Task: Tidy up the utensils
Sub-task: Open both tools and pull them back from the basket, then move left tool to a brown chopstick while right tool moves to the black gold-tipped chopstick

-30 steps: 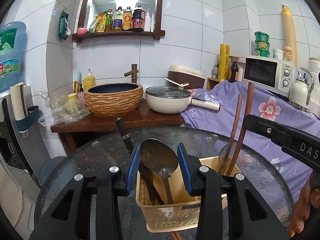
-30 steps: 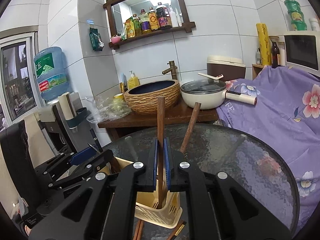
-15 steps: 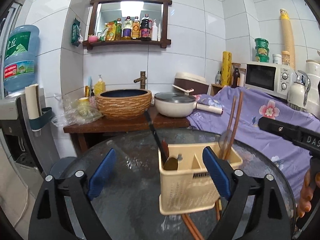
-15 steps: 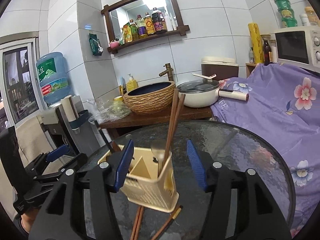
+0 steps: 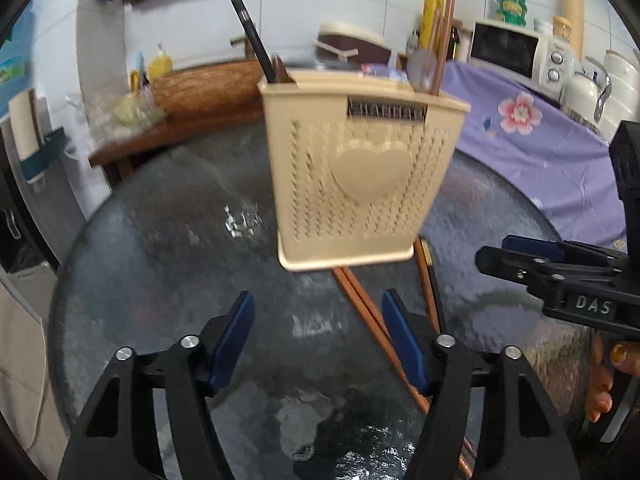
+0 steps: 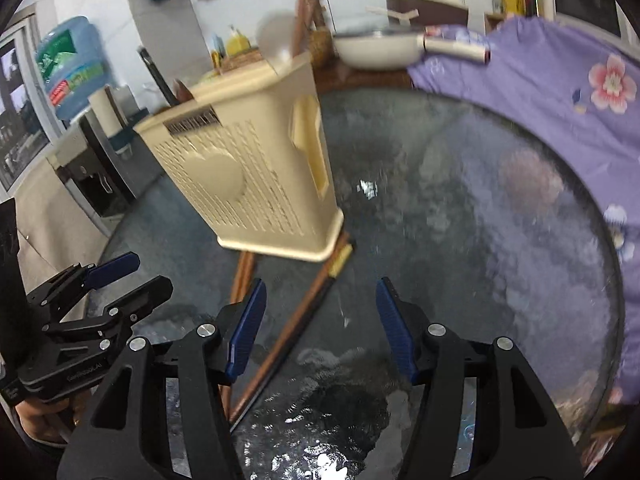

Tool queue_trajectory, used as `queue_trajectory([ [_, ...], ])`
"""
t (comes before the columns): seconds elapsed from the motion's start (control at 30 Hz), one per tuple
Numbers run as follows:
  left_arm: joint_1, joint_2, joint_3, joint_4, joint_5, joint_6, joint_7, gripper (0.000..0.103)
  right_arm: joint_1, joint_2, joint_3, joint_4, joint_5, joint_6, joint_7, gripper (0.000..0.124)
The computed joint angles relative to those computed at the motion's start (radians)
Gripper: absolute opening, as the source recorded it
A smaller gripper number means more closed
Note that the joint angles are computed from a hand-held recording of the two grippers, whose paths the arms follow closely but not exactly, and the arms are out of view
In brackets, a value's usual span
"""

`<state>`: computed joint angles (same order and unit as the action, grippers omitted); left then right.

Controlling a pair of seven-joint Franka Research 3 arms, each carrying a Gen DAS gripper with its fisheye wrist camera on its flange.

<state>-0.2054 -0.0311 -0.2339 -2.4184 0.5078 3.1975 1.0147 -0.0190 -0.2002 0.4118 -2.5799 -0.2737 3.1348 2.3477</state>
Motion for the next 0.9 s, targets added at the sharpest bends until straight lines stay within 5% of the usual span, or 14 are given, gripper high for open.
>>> queue_trajectory([
  [0.07,-0.016,0.015,-0.012,0.003,-0.126,-0.026,0.123,0.056,0.071,0.039,-0.065,0.011,0.061,-0.017,-0.045,0.056],
  [0.5,-0.052,0.078,0.000,0.044,-0.101,-0.067,0.123,0.050,0.096,0.132,-0.107,0.112,-0.321,-0.194,0.220,0.052],
  [0.63,-0.097,0.097,0.057,0.082,0.131,-0.092,-0.061,0.050,0.135,0.138,-0.132,0.145,-0.441,-0.260,0.292,0.052],
  [0.77,-0.089,0.108,0.041,0.089,0.123,-0.098,-0.043,0.050,0.198,0.136,-0.167,0.155,-0.437,-0.315,0.266,0.052],
  [0.9,-0.069,0.103,0.019,0.080,0.067,-0.096,0.005,0.049,0.247,0.116,-0.222,0.126,-0.408,-0.281,0.260,0.052],
])
